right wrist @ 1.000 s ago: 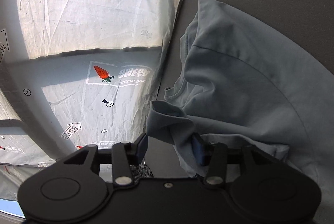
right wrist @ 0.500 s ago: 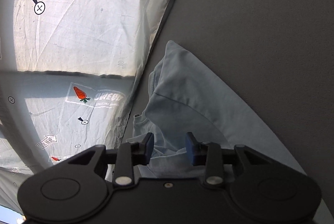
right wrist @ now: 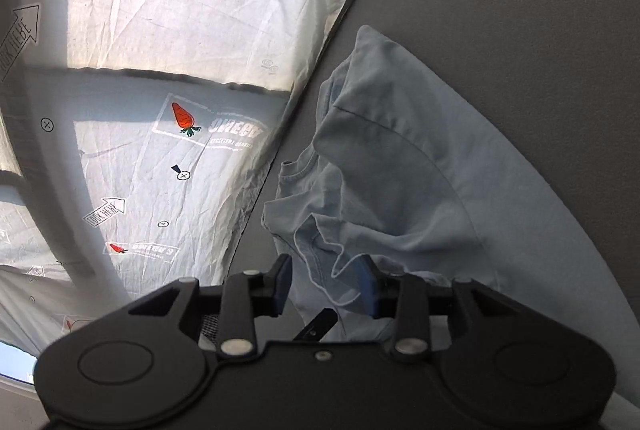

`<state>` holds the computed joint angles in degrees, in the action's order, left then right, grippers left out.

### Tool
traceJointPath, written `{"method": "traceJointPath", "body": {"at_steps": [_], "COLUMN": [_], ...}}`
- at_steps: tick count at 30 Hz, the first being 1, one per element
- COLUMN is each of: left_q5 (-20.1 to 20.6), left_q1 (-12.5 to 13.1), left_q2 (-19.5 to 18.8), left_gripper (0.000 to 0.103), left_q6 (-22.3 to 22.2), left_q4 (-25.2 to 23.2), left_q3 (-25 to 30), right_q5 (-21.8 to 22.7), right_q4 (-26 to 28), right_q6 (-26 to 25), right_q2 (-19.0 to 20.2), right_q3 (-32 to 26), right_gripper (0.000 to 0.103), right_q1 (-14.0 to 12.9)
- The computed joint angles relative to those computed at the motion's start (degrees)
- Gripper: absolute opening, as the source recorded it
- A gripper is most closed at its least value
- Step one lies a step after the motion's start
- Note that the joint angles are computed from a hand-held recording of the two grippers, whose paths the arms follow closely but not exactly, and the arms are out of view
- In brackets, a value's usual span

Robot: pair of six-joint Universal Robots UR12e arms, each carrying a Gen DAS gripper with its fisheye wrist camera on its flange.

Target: Fold clothes

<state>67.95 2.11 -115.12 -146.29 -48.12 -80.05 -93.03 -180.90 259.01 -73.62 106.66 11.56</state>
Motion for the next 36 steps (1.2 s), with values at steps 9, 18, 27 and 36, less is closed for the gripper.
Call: {"method": "traceJointPath", "body": {"at_steps": [9, 18, 27, 36], "left_q5": [0.8, 1.7, 5.0, 4.9], "left_q1": [5.7, 10.3, 12.2, 13.2], "left_q2": [12.4, 19.9, 23.1, 23.9], "left_gripper": [0.103, 0.103, 0.103, 0.103], "left_q6": [6.0, 13.0, 18.3, 18.5], "left_q4": [-0.1, -8.3, -10.0, -10.9], "left_q3": [-14.5, -23.0, -26.6, -27.1], "right_q5": [-20.9, -23.4, -28.3, -28.2], "right_q4": [31.3, 34.9, 36.3, 42.0], "right_q6": [-12.6, 8.4, 16.2, 13.9], "right_q2": [-11.3, -17.8, -18.0, -16.6], "right_q3": [4.2, 13.1, 13.7, 11.0], "right_gripper": [0.057, 0.057, 0.058, 0.047], "right_q1": [9.7, 16.8, 23.9, 25.7]}}
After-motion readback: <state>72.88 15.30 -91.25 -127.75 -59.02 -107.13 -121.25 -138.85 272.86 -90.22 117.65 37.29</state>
